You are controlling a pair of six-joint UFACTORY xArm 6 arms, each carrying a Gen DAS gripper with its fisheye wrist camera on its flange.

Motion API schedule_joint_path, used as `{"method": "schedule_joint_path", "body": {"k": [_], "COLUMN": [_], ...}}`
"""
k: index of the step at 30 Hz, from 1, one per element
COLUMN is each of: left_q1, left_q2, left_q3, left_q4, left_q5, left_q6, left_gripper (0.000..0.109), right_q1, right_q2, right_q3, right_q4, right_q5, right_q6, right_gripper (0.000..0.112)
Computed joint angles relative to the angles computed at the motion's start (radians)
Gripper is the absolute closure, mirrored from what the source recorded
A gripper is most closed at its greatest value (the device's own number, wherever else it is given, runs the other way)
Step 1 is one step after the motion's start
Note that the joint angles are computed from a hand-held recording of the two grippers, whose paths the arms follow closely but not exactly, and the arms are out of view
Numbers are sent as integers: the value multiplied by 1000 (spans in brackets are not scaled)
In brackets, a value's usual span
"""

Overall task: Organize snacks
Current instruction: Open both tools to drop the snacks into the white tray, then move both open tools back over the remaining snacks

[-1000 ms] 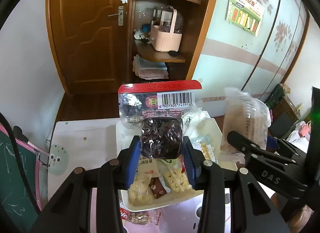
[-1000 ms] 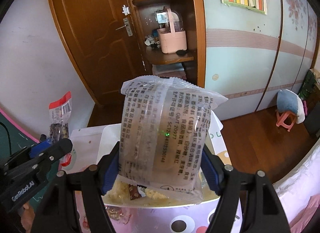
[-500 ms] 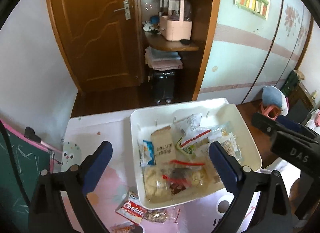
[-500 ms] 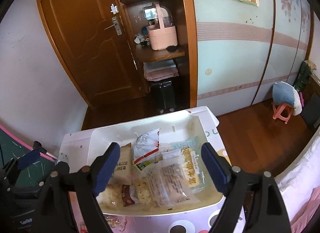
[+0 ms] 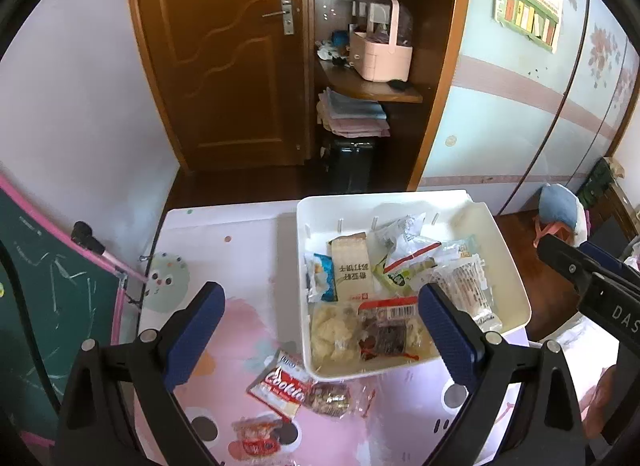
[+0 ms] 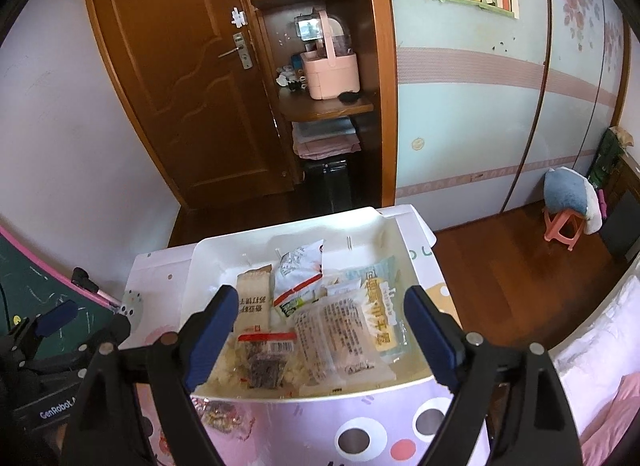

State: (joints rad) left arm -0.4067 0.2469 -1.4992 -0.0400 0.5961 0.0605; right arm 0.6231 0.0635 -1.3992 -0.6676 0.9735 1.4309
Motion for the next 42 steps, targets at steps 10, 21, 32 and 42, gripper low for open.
{"method": "schedule_joint_path", "body": {"k": [10, 21, 32, 42], "left_q1": [25, 88, 207, 250], "left_q2": [-259, -556, -571, -211], "left_q3": [261, 528, 618, 496], "left_q4": [61, 149, 98, -12], "left_q5": [-30, 9, 36, 109], "left_q6": [-77, -146, -39, 43], "left_gripper": [12, 12, 10, 10], "right_q1": [116, 254, 282, 163], "right_q2": [-89, -118, -4, 193], "right_q3": [35, 30, -16, -20], "right_q4": [-33, -43, 76, 446], "right_q5": [83, 132, 0, -202], "right_q6": [34, 9, -127, -263], "right_gripper": [27, 26, 26, 26]}}
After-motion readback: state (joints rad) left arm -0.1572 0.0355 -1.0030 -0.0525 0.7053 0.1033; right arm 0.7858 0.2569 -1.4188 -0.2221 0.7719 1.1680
